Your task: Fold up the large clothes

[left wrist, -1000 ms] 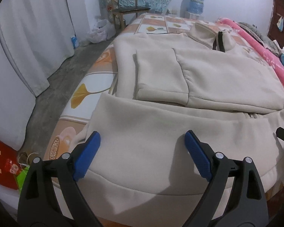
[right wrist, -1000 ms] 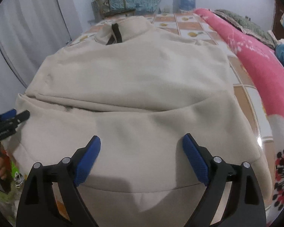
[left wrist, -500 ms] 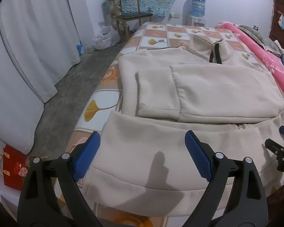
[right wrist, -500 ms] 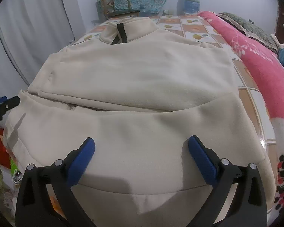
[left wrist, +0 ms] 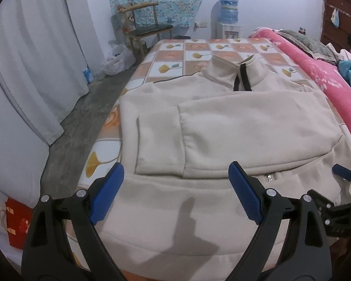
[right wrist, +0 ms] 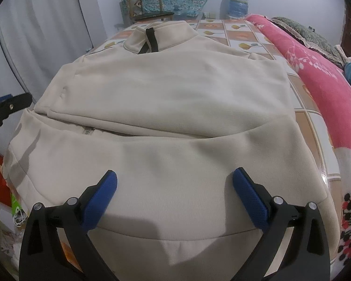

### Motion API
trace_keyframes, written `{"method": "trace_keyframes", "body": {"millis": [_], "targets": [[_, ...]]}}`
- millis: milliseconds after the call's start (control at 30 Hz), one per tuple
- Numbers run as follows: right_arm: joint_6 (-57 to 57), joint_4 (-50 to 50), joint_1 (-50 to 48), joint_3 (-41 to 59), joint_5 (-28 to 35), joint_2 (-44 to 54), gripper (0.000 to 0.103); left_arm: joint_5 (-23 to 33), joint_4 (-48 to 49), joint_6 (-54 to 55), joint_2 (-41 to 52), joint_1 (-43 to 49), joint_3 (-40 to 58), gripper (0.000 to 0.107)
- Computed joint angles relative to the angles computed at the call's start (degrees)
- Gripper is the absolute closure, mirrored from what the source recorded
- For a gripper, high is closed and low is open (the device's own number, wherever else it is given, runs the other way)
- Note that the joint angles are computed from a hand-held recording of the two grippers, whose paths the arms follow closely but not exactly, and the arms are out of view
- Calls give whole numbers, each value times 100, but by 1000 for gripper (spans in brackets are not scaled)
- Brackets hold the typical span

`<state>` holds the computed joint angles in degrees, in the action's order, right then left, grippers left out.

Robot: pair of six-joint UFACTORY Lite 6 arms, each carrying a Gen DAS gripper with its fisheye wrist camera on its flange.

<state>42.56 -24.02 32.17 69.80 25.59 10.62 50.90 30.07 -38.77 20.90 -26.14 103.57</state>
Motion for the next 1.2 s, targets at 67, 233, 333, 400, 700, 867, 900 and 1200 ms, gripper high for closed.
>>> {"method": "trace_keyframes", "body": {"millis": [67,233,333,400,700,867,900,1200], "targets": [[-3,-4,4,12,18,8,6,63,-9,46,187,-23,246,20],[48,-85,39,26,80,20,6,180,-62,197,582,-61,802,20],[76,-119,54,62,126,48,6,287,-46,295,871,-86,1211,20],[82,-119,57,69,127,59,6,352,-43,370,1053,-95,1470,20],[-161,60,0,91,154,62,6,734,63,548,1899,-146,2640,20],[-504,343,-59,125,166,65,6,983,90,624,2341,-149,3277,20],[-561,386,-65,147,180,80,6,1011,99,625,2385,-148,3341,20],[-960,746,-115,340,361,183,6,1034,93,639,2557,-68,3524,20]]}}
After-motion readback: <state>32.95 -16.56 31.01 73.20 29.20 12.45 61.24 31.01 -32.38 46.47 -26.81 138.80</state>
